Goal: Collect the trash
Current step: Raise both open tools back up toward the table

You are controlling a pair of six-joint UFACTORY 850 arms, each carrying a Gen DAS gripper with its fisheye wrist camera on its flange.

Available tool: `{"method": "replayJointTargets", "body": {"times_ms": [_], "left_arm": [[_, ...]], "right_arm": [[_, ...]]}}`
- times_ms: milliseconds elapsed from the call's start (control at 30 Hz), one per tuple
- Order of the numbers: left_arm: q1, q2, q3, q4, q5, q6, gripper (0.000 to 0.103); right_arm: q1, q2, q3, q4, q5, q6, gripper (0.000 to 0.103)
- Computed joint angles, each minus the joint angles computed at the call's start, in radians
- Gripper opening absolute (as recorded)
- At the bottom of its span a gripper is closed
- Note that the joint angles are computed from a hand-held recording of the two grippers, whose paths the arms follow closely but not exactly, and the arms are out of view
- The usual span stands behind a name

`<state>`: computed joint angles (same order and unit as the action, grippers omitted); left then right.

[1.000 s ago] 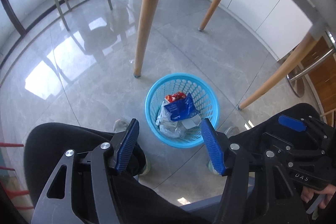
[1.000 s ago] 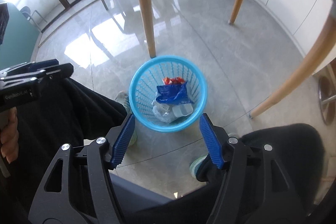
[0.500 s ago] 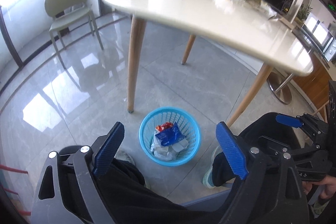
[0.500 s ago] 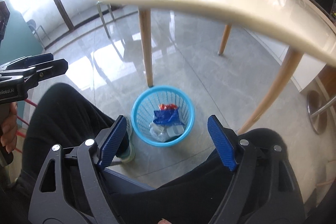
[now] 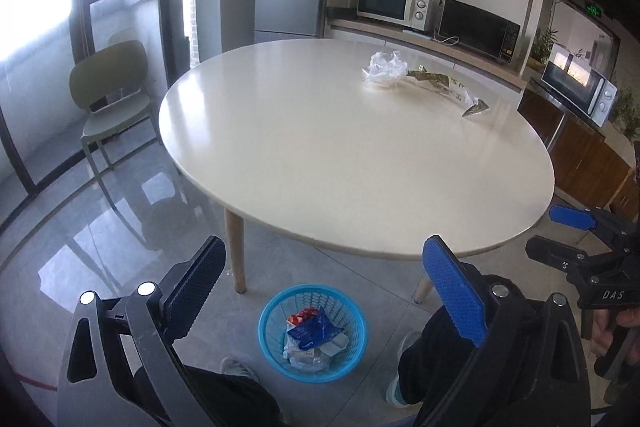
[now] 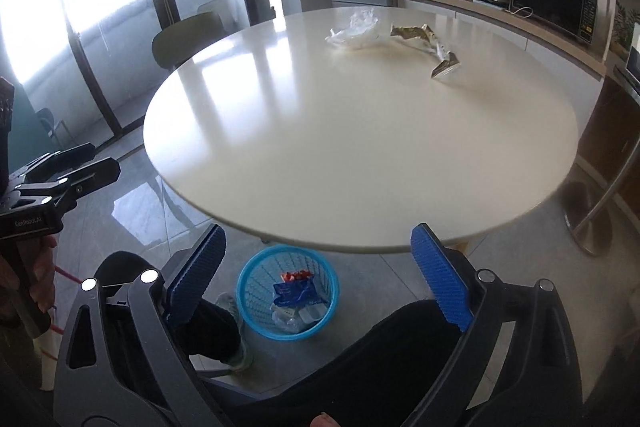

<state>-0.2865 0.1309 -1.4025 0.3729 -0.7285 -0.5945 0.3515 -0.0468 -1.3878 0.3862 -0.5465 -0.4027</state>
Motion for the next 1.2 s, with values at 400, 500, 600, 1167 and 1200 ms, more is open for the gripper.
{"method": "replayJointTargets", "body": {"times_ms": [400,500,600,1167,1200], "left_arm": [[-0.011,-0.116,-0.135,0.003,0.029,0.1,0.097],[-0.008,-0.143,-0.165,0.006,0.034,0.119,0.097],[0.0,-0.174,-0.199,-0.006,0.037,0.138,0.097],[0.017,-0.47,-0.61,-0.104,-0.104,0.325,0.097],[0.016,-0.495,-0.647,-0.106,-0.125,0.334,0.097]], "right_arm": [[-0.064,-0.073,-0.11,-0.074,0.053,0.088,0.094],[-0.073,-0.1,-0.145,-0.081,0.049,0.098,0.094],[-0.08,-0.126,-0.18,-0.083,0.049,0.099,0.094],[-0.13,-0.374,-0.552,-0.104,-0.084,0.153,0.094],[-0.132,-0.392,-0.581,-0.104,-0.101,0.153,0.094]]}}
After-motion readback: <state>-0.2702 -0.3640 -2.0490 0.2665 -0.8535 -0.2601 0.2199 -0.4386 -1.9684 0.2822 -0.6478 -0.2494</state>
